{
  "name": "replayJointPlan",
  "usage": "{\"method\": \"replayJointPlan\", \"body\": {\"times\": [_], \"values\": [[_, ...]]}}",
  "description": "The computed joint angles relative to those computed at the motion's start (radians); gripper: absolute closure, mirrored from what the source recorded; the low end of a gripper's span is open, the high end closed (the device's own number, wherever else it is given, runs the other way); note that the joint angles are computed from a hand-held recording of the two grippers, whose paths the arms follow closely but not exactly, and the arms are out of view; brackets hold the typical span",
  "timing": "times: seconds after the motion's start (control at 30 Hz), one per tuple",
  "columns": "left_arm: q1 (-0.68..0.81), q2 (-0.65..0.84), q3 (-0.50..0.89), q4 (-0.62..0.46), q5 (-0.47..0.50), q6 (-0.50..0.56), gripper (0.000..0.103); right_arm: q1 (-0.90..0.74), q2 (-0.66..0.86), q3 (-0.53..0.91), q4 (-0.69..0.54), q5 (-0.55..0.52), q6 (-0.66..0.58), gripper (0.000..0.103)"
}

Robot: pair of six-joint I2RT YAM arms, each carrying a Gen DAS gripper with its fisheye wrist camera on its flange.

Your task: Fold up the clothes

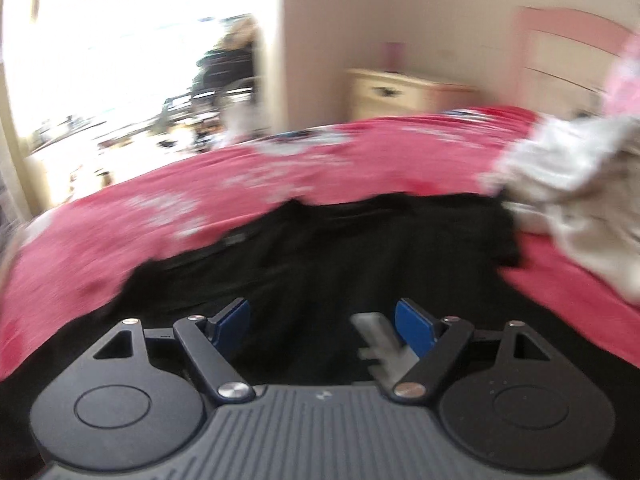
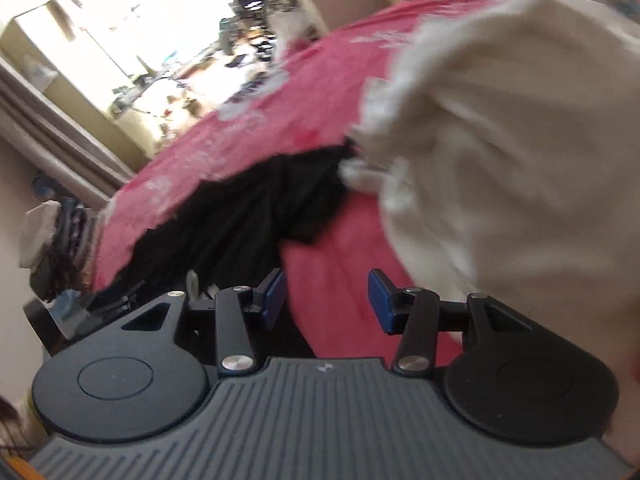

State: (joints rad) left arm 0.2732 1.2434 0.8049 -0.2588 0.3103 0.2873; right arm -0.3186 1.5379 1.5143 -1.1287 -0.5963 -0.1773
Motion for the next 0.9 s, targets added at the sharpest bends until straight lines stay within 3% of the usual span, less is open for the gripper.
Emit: {"method": "replayJointPlan", "body": {"times": [0.2, 0.27, 0.4, 0.5, 0.53, 0.57, 0.6, 0.7, 0.8, 0.9], "values": [[-0.153, -0.078, -0.025, -0.128, 0.072, 0.061, 0.022, -0.161, -0.174, -0.333, -0.108, 0.009, -0.087, 0.058], [-0.182, -0.101, -0.034, -0.184, 0.075, 0.084, 0.022, -0.140, -0.223, -0.459, -0.060, 0.005, -0.097, 0.058], [-0.180, -0.134, -0.042, -0.285, 0.063, 0.159, 0.022, 0.064, -0.286, -0.611, 0.163, 0.041, -0.166, 0.059], [-0.142, -0.146, -0.012, -0.395, 0.054, 0.231, 0.022, 0.189, -0.230, -0.639, 0.240, 0.132, -0.197, 0.067], [-0.124, -0.148, 0.007, -0.442, 0.054, 0.265, 0.022, 0.209, -0.232, -0.648, 0.258, 0.146, -0.196, 0.078], [-0.104, -0.149, 0.029, -0.491, 0.055, 0.303, 0.022, 0.212, -0.239, -0.647, 0.256, 0.131, -0.206, 0.098], [-0.083, -0.148, 0.051, -0.540, 0.056, 0.341, 0.022, 0.214, -0.255, -0.640, 0.250, 0.110, -0.206, 0.101], [-0.016, -0.143, 0.122, -0.651, 0.069, 0.424, 0.022, 0.245, -0.335, -0.627, 0.251, 0.026, -0.185, 0.101], [0.013, -0.120, 0.169, -0.676, 0.099, 0.405, 0.022, 0.386, -0.396, -0.628, 0.293, -0.006, -0.153, 0.101], [-0.003, -0.112, 0.151, -0.600, 0.135, 0.282, 0.022, 0.666, -0.452, -0.689, 0.373, 0.148, -0.135, 0.097]]}}
